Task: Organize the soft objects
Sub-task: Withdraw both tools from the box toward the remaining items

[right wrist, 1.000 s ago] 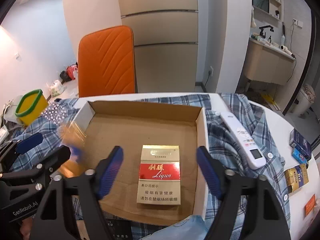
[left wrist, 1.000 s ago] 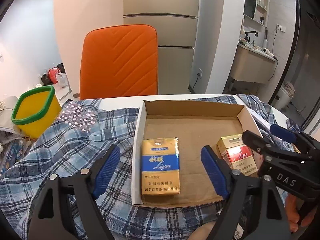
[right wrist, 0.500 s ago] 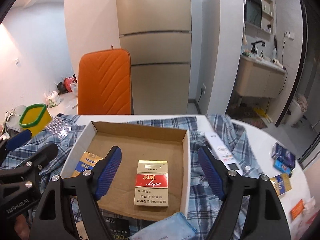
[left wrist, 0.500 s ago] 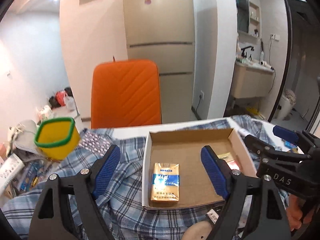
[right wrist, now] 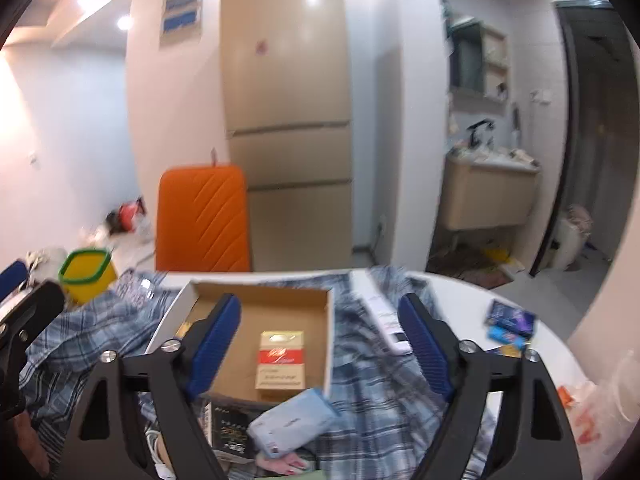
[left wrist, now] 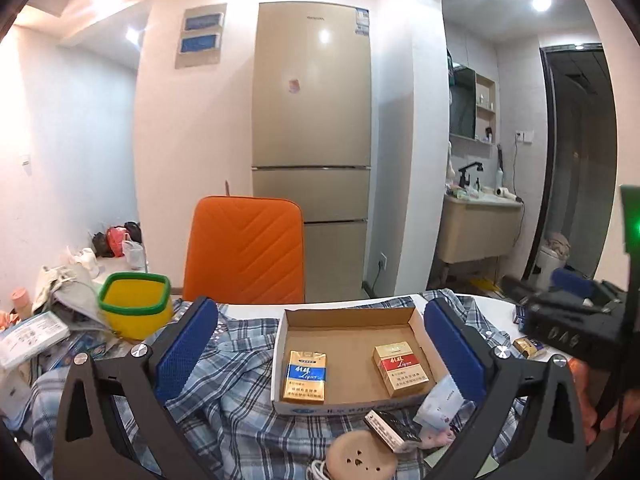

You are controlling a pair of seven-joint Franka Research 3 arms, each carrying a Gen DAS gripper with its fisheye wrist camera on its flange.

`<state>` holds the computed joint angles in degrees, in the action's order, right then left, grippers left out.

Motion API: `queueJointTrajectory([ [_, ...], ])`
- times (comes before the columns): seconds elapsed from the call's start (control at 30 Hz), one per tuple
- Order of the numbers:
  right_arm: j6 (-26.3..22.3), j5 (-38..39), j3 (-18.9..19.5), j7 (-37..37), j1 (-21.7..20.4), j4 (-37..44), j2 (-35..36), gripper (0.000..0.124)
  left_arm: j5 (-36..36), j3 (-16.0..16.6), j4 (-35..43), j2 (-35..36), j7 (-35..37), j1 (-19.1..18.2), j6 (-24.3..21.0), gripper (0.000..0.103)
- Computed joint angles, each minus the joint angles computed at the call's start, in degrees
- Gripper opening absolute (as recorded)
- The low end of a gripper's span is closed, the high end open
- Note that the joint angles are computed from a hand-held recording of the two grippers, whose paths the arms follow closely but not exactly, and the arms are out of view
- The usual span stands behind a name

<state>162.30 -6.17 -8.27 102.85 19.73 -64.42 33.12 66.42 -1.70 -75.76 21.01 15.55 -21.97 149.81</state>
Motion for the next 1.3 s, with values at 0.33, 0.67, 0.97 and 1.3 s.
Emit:
queueJointTrajectory([
  [0.33, 13.93, -5.99, -6.05, 3.13, 4.78, -20.91, -12.23, 0.103, 8.47, -2.65, -10.33, -7.01, -11.15, -0.5, -3.24, 0.103],
  [0.67, 17.39, -7.51, -8.01, 2.41, 7.65, -31.63, -16.63, 0.103, 9.06, -6.19, -15.89, -8.77, -15.62, 0.74, -5.86, 0.103],
  [0.97, 17.26, -3.23, -3.77, -4.21, 4.73, -34.05, -16.58, 0.103, 3.85, -6.68, -18.08, -7.85, -12.53, 1.21, -5.45, 0.103],
  [1.3, 8.97, 7.67, 7.92, -19.14, -4.07, -30.46, -13.92, 0.103, -2.49, -6.14, -17.6, -6.5, -7.02, 1.25, -4.24, 0.099],
])
